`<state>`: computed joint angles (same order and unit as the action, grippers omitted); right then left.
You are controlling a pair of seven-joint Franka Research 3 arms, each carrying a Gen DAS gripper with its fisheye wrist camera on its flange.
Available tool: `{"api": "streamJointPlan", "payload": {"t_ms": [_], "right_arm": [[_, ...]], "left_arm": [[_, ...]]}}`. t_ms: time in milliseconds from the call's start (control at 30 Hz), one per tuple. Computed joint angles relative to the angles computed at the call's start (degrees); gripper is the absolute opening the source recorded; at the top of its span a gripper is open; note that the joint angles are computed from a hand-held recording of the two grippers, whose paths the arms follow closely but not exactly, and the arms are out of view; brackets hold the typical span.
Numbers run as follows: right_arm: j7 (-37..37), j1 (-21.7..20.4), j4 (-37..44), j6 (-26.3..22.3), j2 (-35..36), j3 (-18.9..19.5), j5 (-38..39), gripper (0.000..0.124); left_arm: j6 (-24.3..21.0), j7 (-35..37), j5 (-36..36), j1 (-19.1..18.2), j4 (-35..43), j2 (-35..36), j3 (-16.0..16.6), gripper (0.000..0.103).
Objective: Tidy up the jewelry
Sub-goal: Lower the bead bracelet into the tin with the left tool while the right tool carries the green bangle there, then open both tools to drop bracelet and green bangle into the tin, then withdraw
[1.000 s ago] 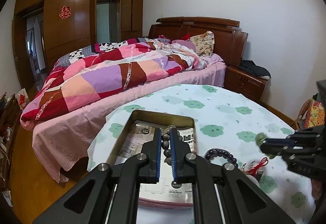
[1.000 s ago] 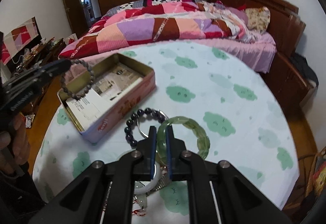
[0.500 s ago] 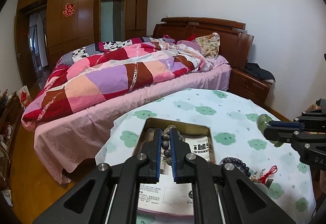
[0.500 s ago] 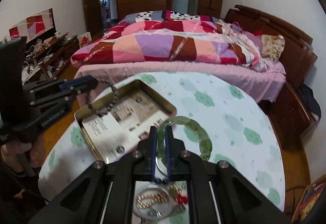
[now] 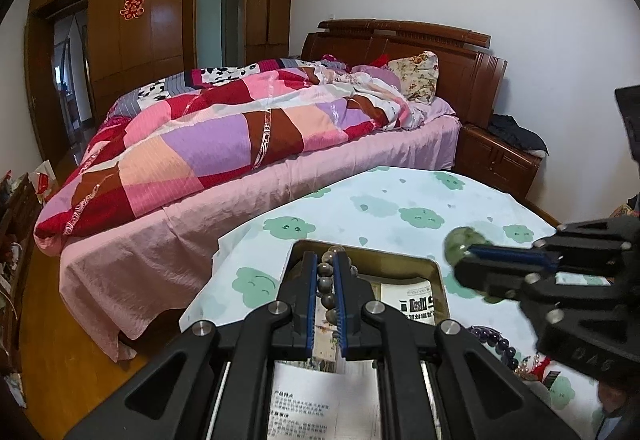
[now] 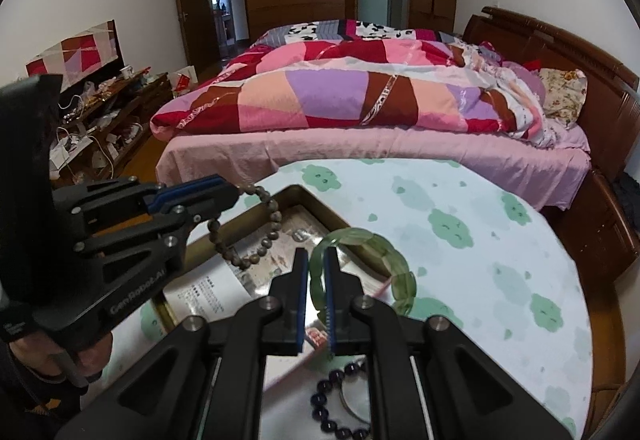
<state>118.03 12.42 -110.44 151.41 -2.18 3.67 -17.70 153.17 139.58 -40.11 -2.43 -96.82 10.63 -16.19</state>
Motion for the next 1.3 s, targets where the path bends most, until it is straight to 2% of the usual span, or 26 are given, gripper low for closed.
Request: {"api": "streamJointPlan", "payload": {"t_ms": [167,333,700,900,933,1000,1033,1067,1167,1300], "right_arm": [[-1.47,0.14,0.68,1.65,2.19,-0.64,3.21,0.009],[-3.12,0.60,1.31,3.28,4.50,-1.37,7.00,0.009],[-2.50,1.62,1.97,2.35,6.91,-2.84,9.25,0.010],[-2.23,1.43,1.83,2.12,7.33,-3.02,10.65,0.012],[-1.61,1.40,1.60,2.05,7.17,-3.09,11.06,0.015],[-0.75,1.39,0.82,2.58,6.75,-3.14,11.24,0.023],[-0.89,1.37,0.31,2.95,6.41,-3.05,11.47,0.033],[-0.32,1.47,-0.13,3.29,6.14,-3.04,10.73,0.037],[1.04,1.58,-1.30,3.27,5.33,-2.80,9.55,0.037],[2.78,1.69,-2.41,3.27,4.42,-2.30,7.81,0.037]], "left_arm": [[-1.74,-4.09,4.11,-0.41,3.17,2.99,0.11,0.007],[-1.20,-7.34,8.23,-0.32,4.22,4.87,-0.39,0.007],[-0.78,-11.15,13.78,0.38,5.20,6.84,-1.49,0.008],[-1.43,-11.73,13.72,1.24,5.38,7.05,-2.28,0.008],[-2.11,-12.83,14.33,1.04,5.84,7.29,-1.92,0.011],[-3.05,-14.40,15.39,0.81,6.51,7.74,-1.47,0.030],[-2.38,-14.98,15.74,0.76,6.07,7.62,-1.29,0.049],[-1.21,-15.14,15.72,0.87,5.21,7.25,-1.34,0.063],[0.15,-15.25,15.86,1.30,3.68,6.64,-1.45,0.067],[-2.61,-20.34,19.88,0.71,3.78,7.27,0.54,0.067]]}}
